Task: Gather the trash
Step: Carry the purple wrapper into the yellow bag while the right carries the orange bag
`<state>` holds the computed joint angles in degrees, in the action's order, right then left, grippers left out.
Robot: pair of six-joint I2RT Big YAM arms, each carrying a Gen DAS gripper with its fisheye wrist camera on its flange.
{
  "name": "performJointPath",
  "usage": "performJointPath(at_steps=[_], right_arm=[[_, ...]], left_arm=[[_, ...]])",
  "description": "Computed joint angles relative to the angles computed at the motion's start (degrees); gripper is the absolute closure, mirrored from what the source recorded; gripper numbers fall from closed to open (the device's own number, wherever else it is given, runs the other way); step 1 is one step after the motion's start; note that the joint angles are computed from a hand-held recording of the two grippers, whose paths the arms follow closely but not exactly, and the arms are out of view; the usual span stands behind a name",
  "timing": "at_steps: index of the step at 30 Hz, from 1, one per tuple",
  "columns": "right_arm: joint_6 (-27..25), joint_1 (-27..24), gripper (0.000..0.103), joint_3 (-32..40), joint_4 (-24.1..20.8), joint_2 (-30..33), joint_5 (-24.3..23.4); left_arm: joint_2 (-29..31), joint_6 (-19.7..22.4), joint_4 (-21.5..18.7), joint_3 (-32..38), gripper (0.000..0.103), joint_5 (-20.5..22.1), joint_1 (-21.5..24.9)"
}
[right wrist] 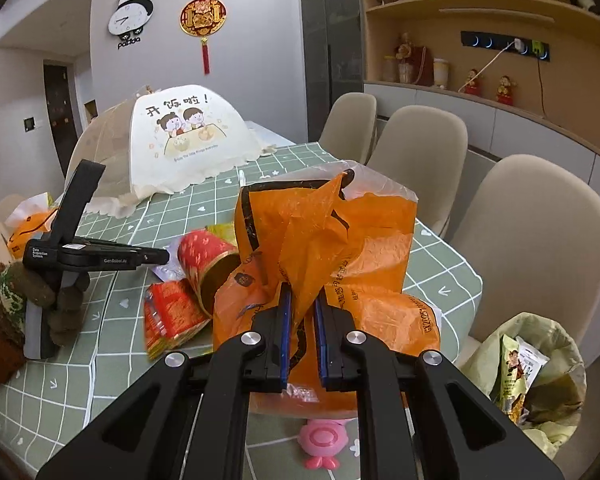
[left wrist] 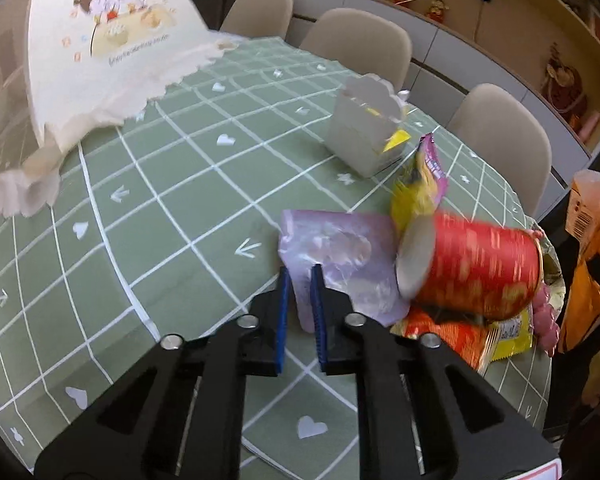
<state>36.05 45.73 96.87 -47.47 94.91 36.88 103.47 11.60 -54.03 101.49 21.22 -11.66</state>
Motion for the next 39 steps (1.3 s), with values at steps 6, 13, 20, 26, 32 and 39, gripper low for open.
performJointPath(at_steps=[6,13,20,26,32,39], right_arm=[[-1.38,-0.14,0.091,-1.98,1.50,-2.37,0.68],[-2.88,-0.02,0.091,-3.81,2.93,-4.51,0.74],[-3.35,0.39,0.091,-6.96,3.68,-7.91,2.90],[-2.60,0.78,0.091,-12.12,3.83,-12.85,6.30],[1.77,0.49,0.091,-18.88,0.57,-19.48,9.96],[8.86,-0.91,0.091,-27.51,-5.24,-27.96,13.22]], left_arm=[[-5.78,-1.96,8.18,-4.07,0.102,-1.01,0.60],[-11.71,-4.32,14.41,-6.52,0.102,-0.90,1.07],[-15.88,-5.00,15.28,-8.83,0.102,1.66,-2.31],[-16.99,-3.60,14.32,-10.18,0.102,1.61,-8.43],[-16.12,-2.93,13.77,-10.08,0.102,-0.72,-16.32],[-11.47,-6.74,11.48,-6.94,0.102,-4.40,-25.67]])
